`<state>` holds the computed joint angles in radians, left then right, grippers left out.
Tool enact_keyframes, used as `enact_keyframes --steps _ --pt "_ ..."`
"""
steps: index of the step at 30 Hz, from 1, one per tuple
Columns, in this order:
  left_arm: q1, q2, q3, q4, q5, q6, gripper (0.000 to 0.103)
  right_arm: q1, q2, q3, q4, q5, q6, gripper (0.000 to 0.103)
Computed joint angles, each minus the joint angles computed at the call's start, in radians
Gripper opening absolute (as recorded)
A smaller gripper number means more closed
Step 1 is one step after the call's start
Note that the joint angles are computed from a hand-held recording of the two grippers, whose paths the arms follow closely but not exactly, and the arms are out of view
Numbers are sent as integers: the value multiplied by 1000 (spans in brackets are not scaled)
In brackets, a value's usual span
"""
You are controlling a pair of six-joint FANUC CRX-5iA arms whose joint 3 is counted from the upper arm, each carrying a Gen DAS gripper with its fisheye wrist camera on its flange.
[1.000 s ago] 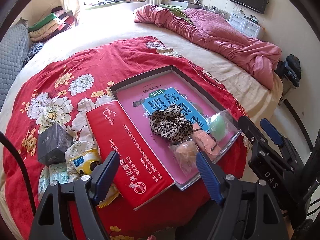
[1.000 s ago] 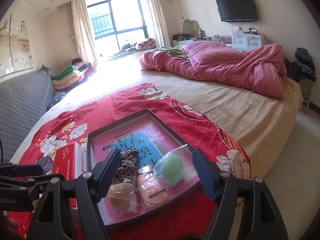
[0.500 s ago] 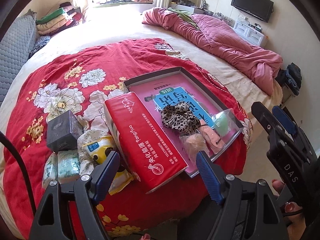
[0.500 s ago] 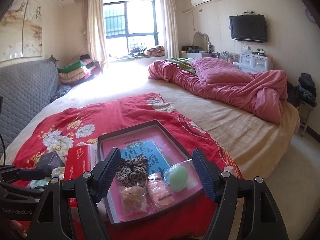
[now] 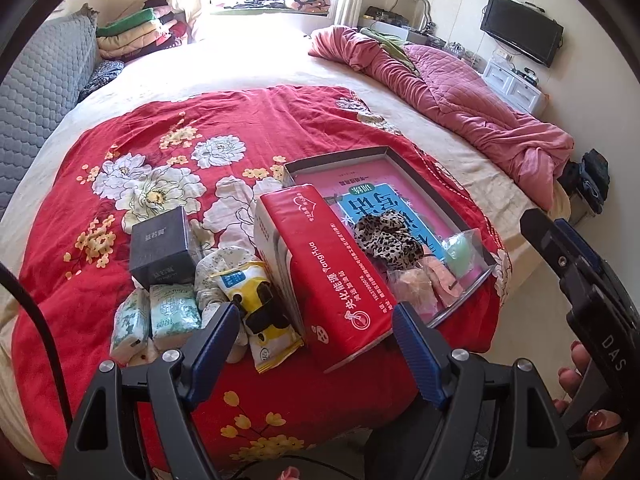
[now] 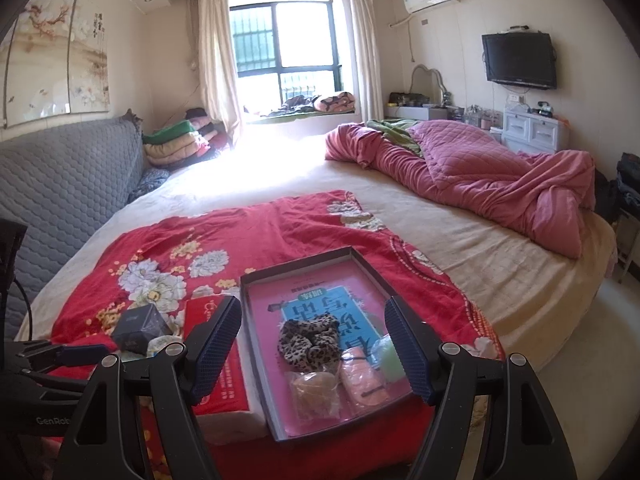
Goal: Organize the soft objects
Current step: 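Move both open tools back toward the pile of soft items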
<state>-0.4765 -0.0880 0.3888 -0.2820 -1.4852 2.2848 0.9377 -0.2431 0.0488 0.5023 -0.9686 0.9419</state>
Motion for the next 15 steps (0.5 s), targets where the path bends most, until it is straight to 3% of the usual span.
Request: enact_keyframes --steps 15 --pt "-22 -68 -34 -66 -42 15 78 102 5 -3 19 -33 38 75"
